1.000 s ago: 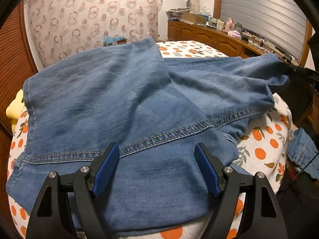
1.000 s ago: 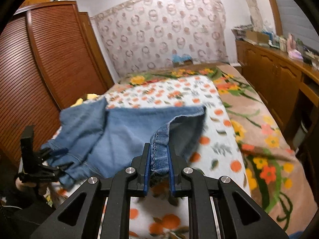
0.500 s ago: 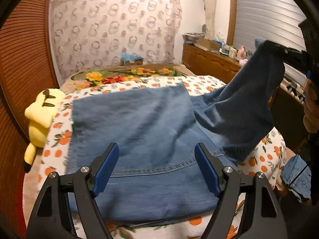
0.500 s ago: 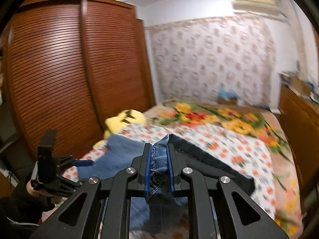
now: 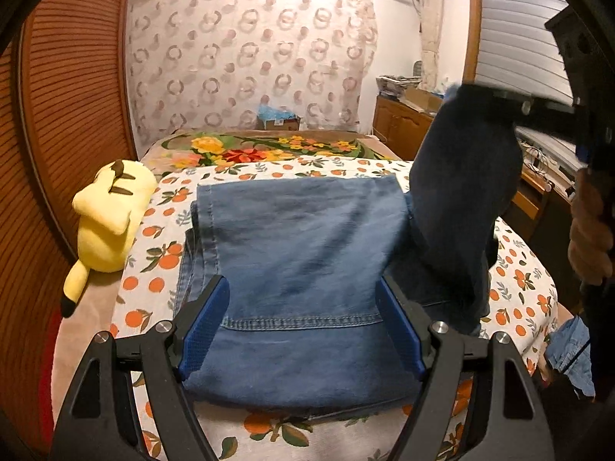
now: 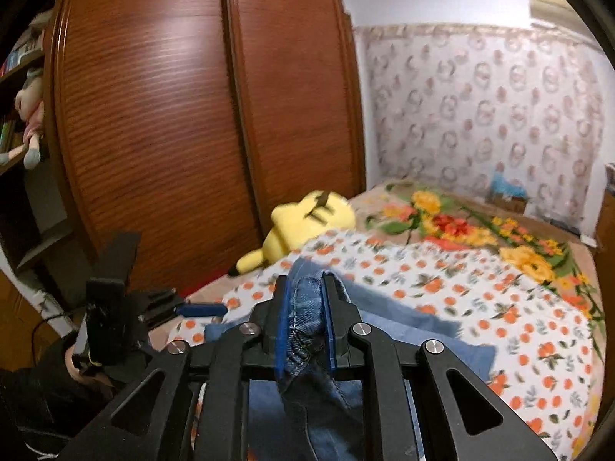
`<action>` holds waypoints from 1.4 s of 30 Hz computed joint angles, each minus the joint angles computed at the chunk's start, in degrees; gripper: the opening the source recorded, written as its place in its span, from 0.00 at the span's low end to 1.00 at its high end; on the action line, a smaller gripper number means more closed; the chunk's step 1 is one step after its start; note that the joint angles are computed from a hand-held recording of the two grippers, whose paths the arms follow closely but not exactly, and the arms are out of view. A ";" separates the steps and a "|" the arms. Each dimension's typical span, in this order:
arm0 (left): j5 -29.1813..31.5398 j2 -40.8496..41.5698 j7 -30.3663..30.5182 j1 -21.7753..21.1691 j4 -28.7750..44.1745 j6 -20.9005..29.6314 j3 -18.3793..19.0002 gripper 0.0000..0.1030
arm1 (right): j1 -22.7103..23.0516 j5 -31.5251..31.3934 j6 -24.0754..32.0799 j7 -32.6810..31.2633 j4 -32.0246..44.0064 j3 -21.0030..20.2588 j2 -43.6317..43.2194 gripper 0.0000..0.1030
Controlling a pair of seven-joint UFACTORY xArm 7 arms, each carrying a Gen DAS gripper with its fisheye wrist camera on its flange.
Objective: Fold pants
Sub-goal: 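Lift the leg with the right tool, lay it over the jeans, open, then grasp the folded leg hem with the left tool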
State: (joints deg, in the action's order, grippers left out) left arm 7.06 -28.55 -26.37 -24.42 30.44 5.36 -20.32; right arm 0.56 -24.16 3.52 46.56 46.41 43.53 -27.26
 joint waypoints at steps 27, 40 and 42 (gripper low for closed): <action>0.44 12.33 3.17 -2.21 5.47 -2.52 1.37 0.75 | 8.71 -3.79 17.88 15.66 -5.62 -4.53 -3.11 0.50; -7.74 17.88 11.73 -10.18 8.80 -3.78 9.01 0.63 | 13.27 -7.42 12.57 21.71 -2.63 -11.28 7.82 0.51; -12.17 17.71 15.72 -13.83 8.09 -5.22 11.73 0.48 | 12.92 -9.27 11.52 22.97 -2.53 -11.35 8.09 0.47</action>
State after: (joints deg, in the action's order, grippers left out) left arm -5.12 -10.85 -10.64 -38.25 38.53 0.14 -8.59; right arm 13.49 -33.42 15.04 69.53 43.88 32.18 -19.17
